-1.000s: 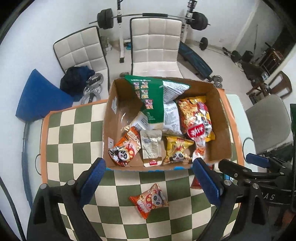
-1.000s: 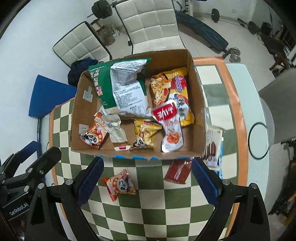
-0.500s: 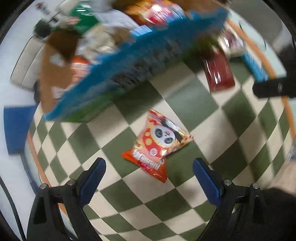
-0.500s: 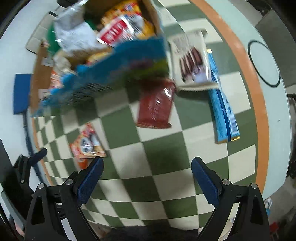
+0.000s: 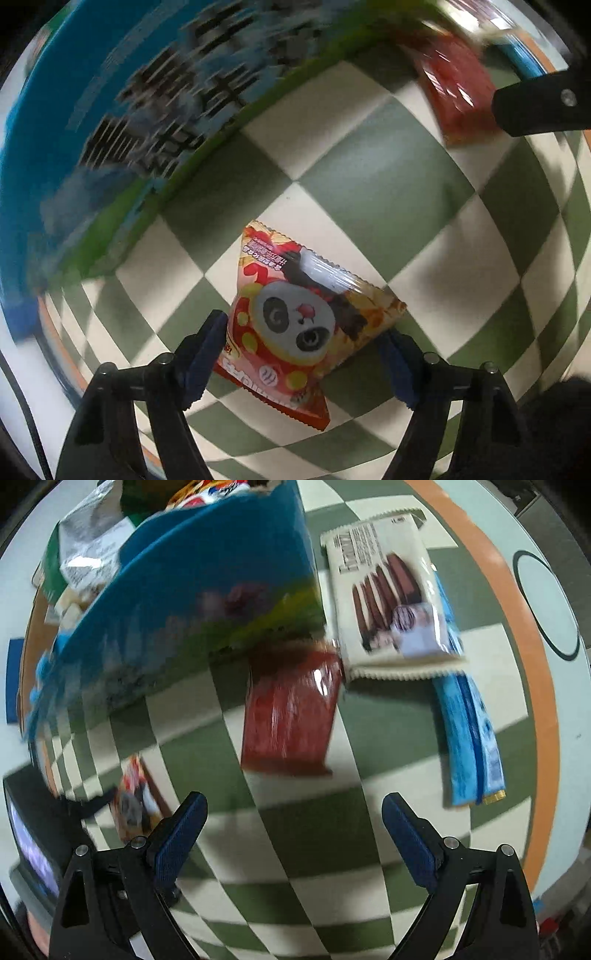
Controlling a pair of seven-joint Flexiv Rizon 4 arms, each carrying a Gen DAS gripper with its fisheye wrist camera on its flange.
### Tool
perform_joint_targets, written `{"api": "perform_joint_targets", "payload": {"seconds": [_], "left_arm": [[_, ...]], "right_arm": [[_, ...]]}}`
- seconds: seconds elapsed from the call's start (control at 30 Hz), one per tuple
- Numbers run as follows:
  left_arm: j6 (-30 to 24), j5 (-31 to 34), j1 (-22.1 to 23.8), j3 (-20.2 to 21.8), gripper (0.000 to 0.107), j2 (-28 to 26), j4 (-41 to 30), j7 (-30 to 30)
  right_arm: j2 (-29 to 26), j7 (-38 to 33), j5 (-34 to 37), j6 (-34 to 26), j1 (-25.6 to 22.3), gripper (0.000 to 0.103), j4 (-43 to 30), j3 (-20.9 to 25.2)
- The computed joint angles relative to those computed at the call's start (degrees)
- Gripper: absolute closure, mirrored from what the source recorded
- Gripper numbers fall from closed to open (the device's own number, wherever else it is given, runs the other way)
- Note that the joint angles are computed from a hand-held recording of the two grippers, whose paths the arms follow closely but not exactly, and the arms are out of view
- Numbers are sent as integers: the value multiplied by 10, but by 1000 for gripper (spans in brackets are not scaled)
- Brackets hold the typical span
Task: Organize snacks
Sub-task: 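Grasp the small panda-print bag with the left tool while the right tool grasps the dark red sachet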
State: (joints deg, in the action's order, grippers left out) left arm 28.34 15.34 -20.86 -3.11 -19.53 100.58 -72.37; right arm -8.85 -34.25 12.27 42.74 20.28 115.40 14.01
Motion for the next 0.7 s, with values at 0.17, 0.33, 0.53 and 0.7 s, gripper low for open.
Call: {"api": "perform_joint_targets", "payload": {"seconds": [0.17,0.33,0.53,0.7], "left_arm": [[-44,-93,23,12,30,-6,2,-138],[-33,-141,41,9,30,-1,29,-211],[-30,-145,52,6,30,-7,24,-226],[-21,-141,62,10,30,-6,33,-218]], "right_arm": [[-29,32,-55,28,7,6,-1,-12],[-56,45,-69,44,4,16,-9,-14],[-65,65,-143,4,18,41,-22,-22],[-57,31,-135,-11,19,41,-16,-6]]}}
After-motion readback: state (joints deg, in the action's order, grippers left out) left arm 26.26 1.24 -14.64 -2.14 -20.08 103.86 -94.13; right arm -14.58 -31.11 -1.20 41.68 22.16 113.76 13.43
